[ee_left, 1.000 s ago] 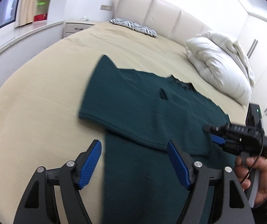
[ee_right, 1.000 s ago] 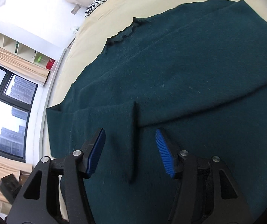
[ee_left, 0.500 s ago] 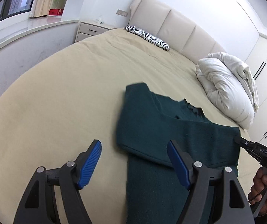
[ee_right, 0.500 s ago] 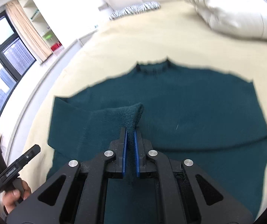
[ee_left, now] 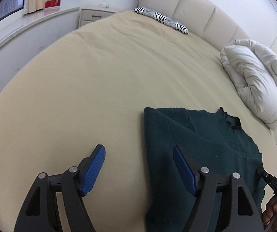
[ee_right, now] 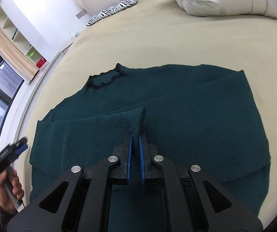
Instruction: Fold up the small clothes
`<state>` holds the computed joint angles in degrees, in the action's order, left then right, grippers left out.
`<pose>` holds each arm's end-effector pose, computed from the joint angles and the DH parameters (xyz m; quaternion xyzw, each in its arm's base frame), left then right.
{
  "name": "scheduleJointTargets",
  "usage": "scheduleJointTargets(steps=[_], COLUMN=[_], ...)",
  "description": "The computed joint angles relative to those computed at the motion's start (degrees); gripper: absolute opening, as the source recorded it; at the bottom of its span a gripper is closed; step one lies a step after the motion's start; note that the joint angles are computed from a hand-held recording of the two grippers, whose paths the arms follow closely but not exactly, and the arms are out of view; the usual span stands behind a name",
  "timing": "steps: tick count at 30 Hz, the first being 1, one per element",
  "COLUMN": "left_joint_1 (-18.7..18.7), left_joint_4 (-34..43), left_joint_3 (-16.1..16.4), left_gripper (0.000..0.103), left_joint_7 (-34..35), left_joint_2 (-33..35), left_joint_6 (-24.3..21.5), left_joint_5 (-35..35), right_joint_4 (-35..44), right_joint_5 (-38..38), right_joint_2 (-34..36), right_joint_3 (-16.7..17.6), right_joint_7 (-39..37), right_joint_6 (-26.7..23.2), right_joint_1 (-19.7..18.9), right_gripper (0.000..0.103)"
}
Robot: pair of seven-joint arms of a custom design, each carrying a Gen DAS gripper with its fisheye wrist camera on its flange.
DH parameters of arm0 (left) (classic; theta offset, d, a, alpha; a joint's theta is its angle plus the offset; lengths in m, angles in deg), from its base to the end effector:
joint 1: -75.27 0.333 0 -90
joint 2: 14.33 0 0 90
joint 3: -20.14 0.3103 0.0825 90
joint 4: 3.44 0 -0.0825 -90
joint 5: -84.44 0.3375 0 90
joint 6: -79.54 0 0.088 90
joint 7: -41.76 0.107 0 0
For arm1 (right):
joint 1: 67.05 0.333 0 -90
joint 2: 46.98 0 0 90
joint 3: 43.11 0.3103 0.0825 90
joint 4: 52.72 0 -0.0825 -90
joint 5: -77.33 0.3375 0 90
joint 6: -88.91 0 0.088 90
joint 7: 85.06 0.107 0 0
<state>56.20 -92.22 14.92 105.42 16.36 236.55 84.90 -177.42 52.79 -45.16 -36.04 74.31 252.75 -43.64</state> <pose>0.6420 -0.2752 0.4335 -0.6883 0.6495 -0.3097 0.0925 0.4580 0.2953 0.4705 -0.5563 0.7604 -0.0922 0.3222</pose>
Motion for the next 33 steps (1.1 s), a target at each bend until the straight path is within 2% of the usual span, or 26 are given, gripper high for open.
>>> scheduleJointTargets(steps=[1, 3, 4, 5, 8, 11, 14, 18, 22, 25, 26, 27, 29, 30, 33], left_joint_1=[-0.7, -1.8, -1.4, -0.5, -2.8, -4.1, -3.0, -3.2, -3.0, -5.0, -6.9, -8.9, -10.4, -10.4, -8.8], left_joint_4=[2.3, 6.1, 8.0, 9.4, 8.8, 6.6, 5.1, 5.5, 3.1, 0.8, -0.6, -2.1, -4.3, -4.7, -4.1], left_joint_3=[0.6, 1.6, 0.9, -0.4, 2.0, 3.6, 2.7, 2.8, 3.0, 5.4, 7.5, 9.8, 11.1, 10.7, 7.4], left_gripper=[0.070, 0.052, 0.031, 0.014, 0.011, 0.011, 0.011, 0.010, 0.014, 0.016, 0.016, 0.016, 0.016, 0.016, 0.016], left_joint_7=[-0.2, -0.2, 0.7, 2.0, 0.9, -0.3, 0.0, 0.5, -0.5, -4.3, -6.6, -9.3, -12.2, -12.4, -9.3], left_joint_2=[1.5, 3.9, 5.1, 6.1, 5.9, 5.2, 4.9, 4.9, 3.7, 1.3, 0.0, -1.4, -3.2, -3.6, -2.5], left_joint_6=[-1.3, -2.8, -4.1, -4.8, -3.8, -1.7, 0.0, -0.5, 1.7, 2.3, 3.3, 4.6, 6.3, 6.3, 2.2], left_joint_5=[0.9, 3.0, 2.6, 1.5, 4.2, 6.8, 6.0, 6.2, 5.4, 7.3, 9.8, 12.9, 16.9, 18.1, 19.1], right_joint_4=[0.4, 0.4, 0.6, 0.8, 2.5, 2.4, 1.6, -1.5, 0.3, 0.2, 0.6, 1.3, 2.3, 2.9, 2.7], right_joint_5=[0.1, -0.8, -1.5, -1.9, -5.5, -4.1, -1.4, -1.2, -2.8, -0.6, -0.7, -2.2, -5.1, -5.6, -4.1], right_joint_2=[0.3, 0.0, 0.0, 0.0, 0.3, 0.6, 2.1, 2.4, 2.6, 2.9, 3.1, 3.0, 2.9, 3.0, 3.6], right_joint_3=[0.0, 0.0, -0.1, -0.2, -0.3, -0.4, -0.5, -1.5, -1.4, -1.2, -1.2, -1.4, -1.5, -1.4, -1.4], right_joint_7=[-0.6, -0.9, -0.9, -0.8, 1.1, 0.9, 0.6, 3.8, 3.5, 2.2, 2.1, 2.7, 3.7, 3.8, 3.6], right_joint_6=[-0.2, -0.5, -0.6, -0.6, -3.0, -3.6, -2.8, 3.1, 0.2, 0.6, 0.3, -0.8, -2.3, -3.0, -2.6], right_joint_1=[0.0, 0.1, 0.1, 0.0, 0.2, -0.1, -0.3, -0.7, -0.1, -0.5, -0.4, 0.0, 0.6, 0.7, 0.4], right_gripper=[0.006, 0.006, 0.006, 0.006, 0.006, 0.006, 0.006, 0.006, 0.006, 0.006, 0.006, 0.006, 0.006, 0.006, 0.008])
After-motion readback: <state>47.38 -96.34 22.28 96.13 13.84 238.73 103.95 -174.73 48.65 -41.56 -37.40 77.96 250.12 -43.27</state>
